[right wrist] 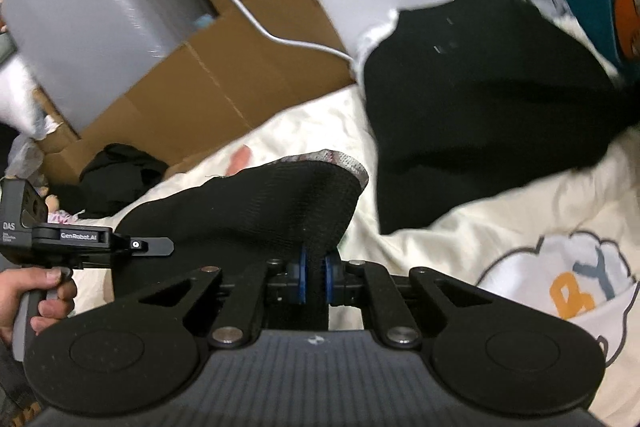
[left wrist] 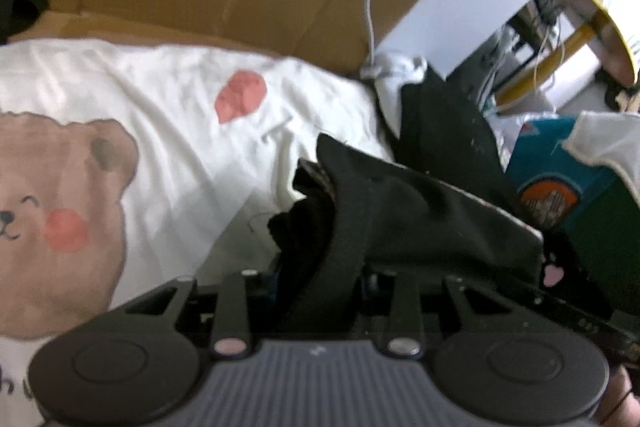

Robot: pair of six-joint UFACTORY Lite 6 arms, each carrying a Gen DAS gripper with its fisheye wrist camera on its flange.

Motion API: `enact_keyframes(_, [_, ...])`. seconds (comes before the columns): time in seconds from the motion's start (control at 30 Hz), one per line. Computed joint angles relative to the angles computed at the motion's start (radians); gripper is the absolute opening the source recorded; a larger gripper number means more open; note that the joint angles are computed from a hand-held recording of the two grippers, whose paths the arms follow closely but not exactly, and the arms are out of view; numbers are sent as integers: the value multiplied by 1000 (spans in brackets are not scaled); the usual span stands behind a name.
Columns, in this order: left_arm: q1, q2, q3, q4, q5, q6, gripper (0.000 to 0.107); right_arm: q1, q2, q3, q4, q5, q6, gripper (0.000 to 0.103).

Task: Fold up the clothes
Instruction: 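Lift the folded hoodie off the duvet with both grippers closed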

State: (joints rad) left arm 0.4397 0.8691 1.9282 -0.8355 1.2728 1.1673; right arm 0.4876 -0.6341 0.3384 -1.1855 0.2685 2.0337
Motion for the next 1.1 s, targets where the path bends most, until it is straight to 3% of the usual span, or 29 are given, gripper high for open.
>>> enact_keyframes(0.13, [68, -88, -106, -44, 17, 41, 35, 103, -35, 75, 156, 123, -148, 9])
enact_keyframes(0.4, [255, -287, -273, -102, 128, 68, 34, 413, -38, 263, 182, 447, -143, 9])
enact_keyframes(0.8, [403, -452, -199, -228, 357, -4, 34, 752, 13, 605, 84, 864, -218, 8])
enact_keyframes(1.1, [473, -541, -146, -344, 483, -94, 34, 913, 97, 891, -1, 1099, -396, 8])
